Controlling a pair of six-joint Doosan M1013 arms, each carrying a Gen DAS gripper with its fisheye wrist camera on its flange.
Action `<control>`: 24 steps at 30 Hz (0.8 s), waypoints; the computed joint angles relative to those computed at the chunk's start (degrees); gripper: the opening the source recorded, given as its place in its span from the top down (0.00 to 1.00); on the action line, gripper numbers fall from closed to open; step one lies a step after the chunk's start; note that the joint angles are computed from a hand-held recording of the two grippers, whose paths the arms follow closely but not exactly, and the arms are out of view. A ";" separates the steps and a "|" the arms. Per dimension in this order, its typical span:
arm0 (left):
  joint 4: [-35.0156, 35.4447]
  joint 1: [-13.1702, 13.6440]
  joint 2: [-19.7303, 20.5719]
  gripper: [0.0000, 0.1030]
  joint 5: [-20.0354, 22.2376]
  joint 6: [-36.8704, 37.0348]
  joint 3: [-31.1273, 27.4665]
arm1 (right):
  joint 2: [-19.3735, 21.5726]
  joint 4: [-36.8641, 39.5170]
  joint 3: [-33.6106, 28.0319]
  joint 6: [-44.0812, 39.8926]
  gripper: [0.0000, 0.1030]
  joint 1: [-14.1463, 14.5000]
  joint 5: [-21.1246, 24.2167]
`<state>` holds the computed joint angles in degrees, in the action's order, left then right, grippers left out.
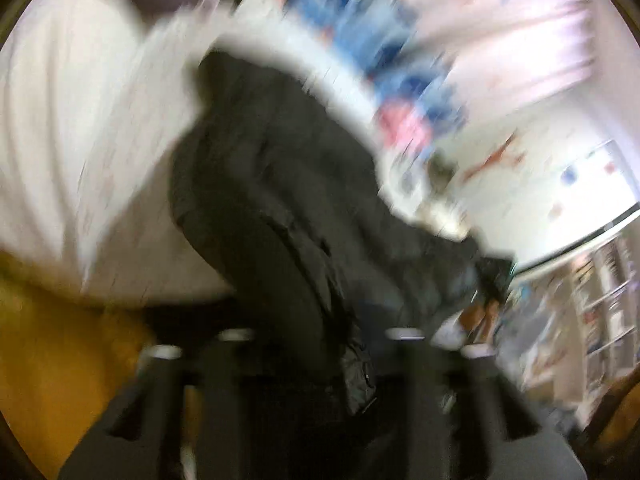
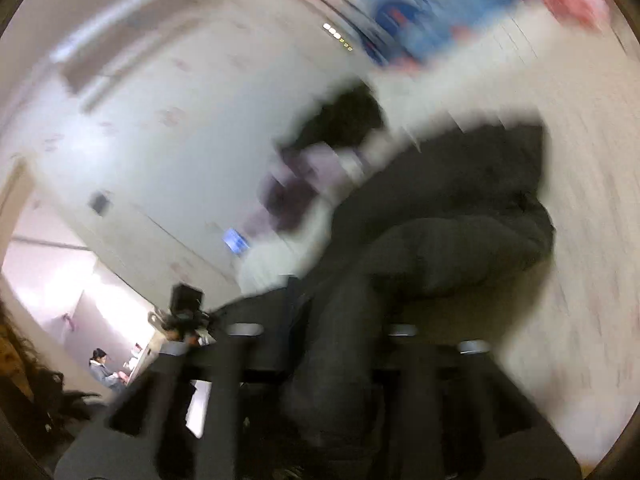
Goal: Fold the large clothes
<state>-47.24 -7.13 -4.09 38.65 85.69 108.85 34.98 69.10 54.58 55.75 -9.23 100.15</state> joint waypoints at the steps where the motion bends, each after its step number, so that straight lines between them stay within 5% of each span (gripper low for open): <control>1: 1.77 0.04 0.43 0.46 1.56 -2.10 0.68 | 0.23 -3.53 1.66 1.64 0.36 -0.50 0.25; 4: 1.20 1.31 -0.28 0.39 0.51 -5.14 5.31 | 0.92 -9.62 4.40 4.39 0.32 -1.73 -0.05; 6: -9.50 3.02 -2.25 0.18 -4.97 2.40 9.86 | 1.12 -10.23 6.13 6.44 0.24 -2.84 -1.89; 9: -23.23 4.39 -3.65 0.07 -9.94 13.40 13.68 | 2.42 -6.93 7.20 9.76 0.12 -3.78 -0.93; 14: -33.00 5.03 0.81 0.07 -8.33 21.20 13.30 | 3.21 -7.96 8.41 8.76 0.07 -1.51 1.47; 19: -51.90 3.50 5.03 0.07 -2.90 38.17 14.06 | 4.18 0.40 12.22 10.25 0.07 -0.66 4.03; 22: -53.42 1.93 7.41 0.07 -0.42 39.77 12.43 | 3.92 5.24 14.36 8.07 0.07 -0.06 4.97; 24: -52.98 0.70 7.42 0.08 -2.36 40.04 11.53 | 3.69 6.51 14.96 7.24 0.08 0.28 5.03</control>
<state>-100.22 -6.43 3.33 36.29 125.73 120.37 38.67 75.62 69.55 62.99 -8.94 105.19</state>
